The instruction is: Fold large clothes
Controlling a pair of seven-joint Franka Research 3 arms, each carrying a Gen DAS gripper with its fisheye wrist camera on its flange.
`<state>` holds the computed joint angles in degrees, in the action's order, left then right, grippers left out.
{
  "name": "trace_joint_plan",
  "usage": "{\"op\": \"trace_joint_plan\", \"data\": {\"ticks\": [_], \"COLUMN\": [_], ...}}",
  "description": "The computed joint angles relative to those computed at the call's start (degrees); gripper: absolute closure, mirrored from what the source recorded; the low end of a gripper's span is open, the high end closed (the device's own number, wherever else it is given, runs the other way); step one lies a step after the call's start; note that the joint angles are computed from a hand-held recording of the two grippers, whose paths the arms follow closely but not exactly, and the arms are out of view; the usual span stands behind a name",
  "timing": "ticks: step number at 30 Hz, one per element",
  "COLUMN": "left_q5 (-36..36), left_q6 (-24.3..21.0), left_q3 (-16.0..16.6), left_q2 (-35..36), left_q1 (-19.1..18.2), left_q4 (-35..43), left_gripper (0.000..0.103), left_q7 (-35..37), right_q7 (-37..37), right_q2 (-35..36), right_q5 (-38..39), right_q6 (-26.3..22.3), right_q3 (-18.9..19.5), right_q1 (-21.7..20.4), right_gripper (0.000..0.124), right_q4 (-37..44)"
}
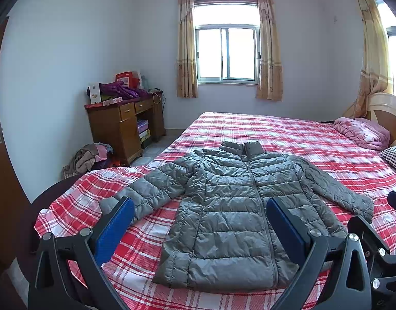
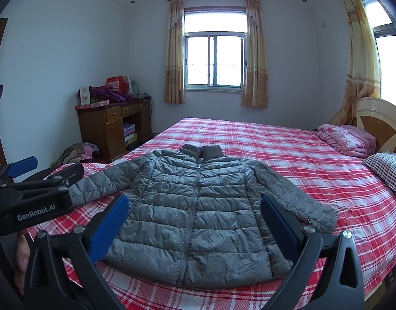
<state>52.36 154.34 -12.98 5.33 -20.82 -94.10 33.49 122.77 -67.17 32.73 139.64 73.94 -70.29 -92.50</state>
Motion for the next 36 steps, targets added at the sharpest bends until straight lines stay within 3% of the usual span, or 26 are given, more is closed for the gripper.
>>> {"op": "trace_joint_plan", "data": {"ticks": [36], "left_q5": [1.3], "left_q6": [0.2], "left_q3": [0.1], "left_q2": [0.0], "left_q1": [0.1], "left_q4": [-0.2], "left_gripper": [0.001], "left_q7": [-1.1], "right_q7": [-0.5], "right_q2": [-1.1], "right_q5": [1.7], "right_q6": [-0.8], "right_q3": [0.0], "right_q1": [-0.8], "right_gripper": [0.021], "right_q4": [0.9]}}
